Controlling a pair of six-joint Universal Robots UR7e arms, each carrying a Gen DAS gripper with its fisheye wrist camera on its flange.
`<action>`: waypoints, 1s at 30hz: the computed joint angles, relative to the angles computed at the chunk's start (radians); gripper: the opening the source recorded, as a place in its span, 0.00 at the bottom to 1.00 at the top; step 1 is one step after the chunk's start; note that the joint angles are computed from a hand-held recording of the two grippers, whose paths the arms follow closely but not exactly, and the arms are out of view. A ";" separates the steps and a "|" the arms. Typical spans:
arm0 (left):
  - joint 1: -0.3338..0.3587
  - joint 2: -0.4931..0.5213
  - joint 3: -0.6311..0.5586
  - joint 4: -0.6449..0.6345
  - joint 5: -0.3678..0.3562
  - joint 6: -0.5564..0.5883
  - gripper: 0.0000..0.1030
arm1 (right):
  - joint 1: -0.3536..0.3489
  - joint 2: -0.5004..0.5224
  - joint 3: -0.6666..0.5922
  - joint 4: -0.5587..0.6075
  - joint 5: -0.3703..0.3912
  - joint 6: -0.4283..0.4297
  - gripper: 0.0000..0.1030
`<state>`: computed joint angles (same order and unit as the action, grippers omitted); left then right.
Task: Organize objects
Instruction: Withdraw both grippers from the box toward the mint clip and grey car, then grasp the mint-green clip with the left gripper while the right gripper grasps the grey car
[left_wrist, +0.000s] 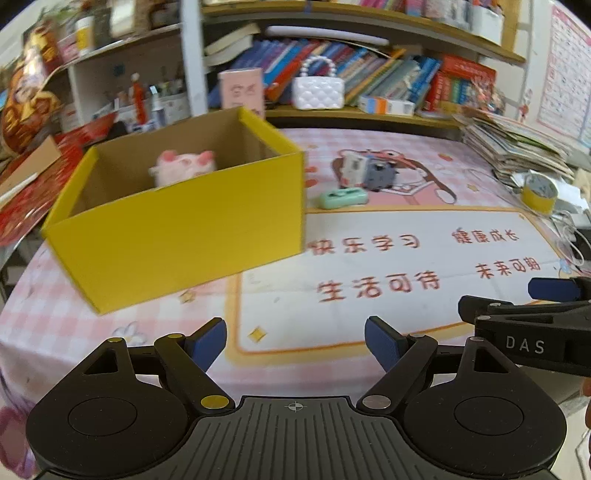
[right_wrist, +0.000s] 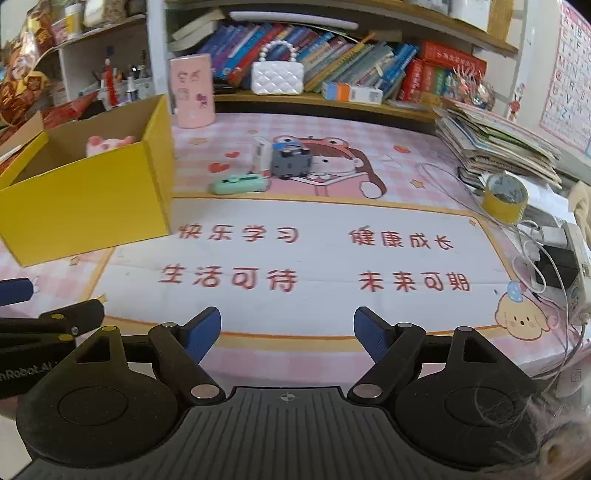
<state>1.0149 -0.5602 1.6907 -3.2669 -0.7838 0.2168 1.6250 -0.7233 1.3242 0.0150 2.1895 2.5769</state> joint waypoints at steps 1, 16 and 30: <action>-0.002 0.011 -0.016 0.006 0.000 0.006 0.82 | -0.007 0.002 -0.014 0.013 0.001 0.003 0.75; -0.009 0.198 -0.324 0.154 0.000 -0.042 0.82 | -0.082 0.067 -0.288 0.213 -0.054 -0.053 0.75; -0.025 0.351 -0.564 0.181 0.038 -0.072 0.81 | -0.148 0.184 -0.630 0.460 -0.232 -0.071 0.73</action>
